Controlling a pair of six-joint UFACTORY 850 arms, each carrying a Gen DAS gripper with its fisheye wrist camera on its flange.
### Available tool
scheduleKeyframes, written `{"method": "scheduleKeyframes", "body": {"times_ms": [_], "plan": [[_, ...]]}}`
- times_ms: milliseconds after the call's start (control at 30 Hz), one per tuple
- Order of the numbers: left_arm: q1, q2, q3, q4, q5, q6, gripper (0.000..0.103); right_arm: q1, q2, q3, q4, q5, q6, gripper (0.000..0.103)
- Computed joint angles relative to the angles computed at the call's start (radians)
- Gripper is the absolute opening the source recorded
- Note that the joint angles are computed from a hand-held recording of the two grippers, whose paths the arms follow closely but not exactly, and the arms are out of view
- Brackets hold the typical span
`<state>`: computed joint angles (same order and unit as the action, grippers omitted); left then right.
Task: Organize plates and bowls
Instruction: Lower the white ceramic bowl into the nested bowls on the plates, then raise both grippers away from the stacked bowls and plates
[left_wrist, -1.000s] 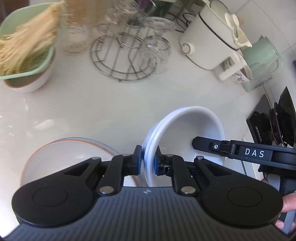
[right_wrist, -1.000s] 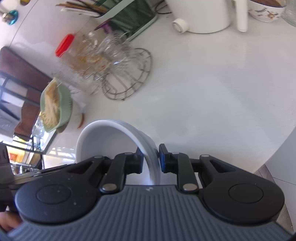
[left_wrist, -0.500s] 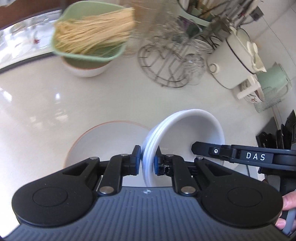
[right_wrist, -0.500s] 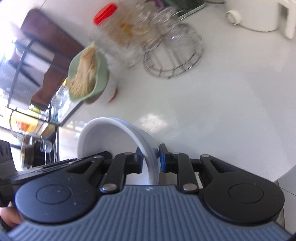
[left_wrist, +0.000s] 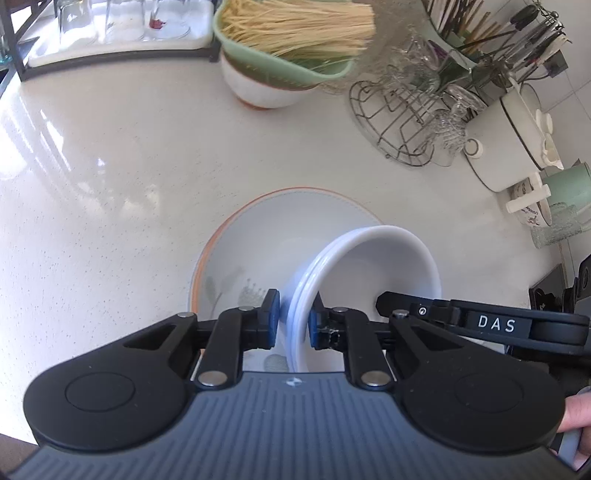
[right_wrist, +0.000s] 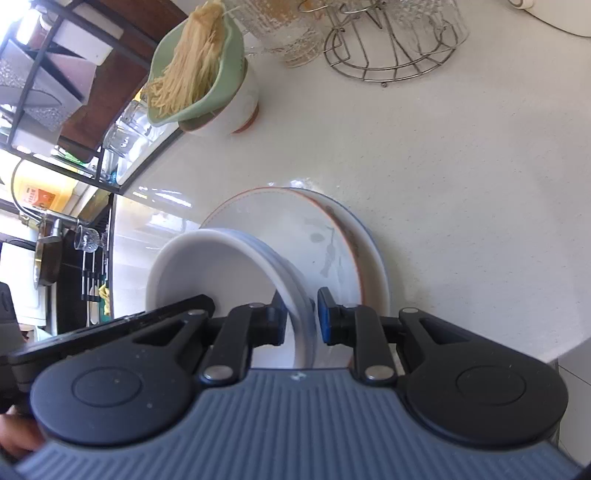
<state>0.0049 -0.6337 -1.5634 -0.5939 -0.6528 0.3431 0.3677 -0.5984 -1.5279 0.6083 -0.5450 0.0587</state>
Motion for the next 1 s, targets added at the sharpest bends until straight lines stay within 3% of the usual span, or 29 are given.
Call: {"method": "scheduleKeyframes", "body": {"times_ms": [300, 467, 633, 867, 1000], "plan": [[0.028, -0.018, 0.004, -0.055, 0.001, 0.104, 0.017, 0.025, 0.007, 0.009, -0.150, 0.041, 0.123, 0.022], [0.035, -0.001, 0.017, -0.052, 0.019, 0.126, 0.039, 0.031, 0.058, 0.058, -0.203, 0.089, 0.182, 0.022], [0.039, 0.064, 0.062, -0.041, 0.072, 0.120, 0.039, 0.037, 0.117, 0.108, -0.274, 0.148, 0.225, 0.022], [0.014, 0.211, 0.157, 0.016, 0.177, 0.050, 0.039, 0.034, 0.210, 0.158, -0.278, 0.230, 0.130, 0.022], [-0.016, 0.314, 0.247, -0.037, 0.260, 0.102, 0.039, 0.023, 0.280, 0.207, -0.116, 0.278, -0.090, 0.022]]}}
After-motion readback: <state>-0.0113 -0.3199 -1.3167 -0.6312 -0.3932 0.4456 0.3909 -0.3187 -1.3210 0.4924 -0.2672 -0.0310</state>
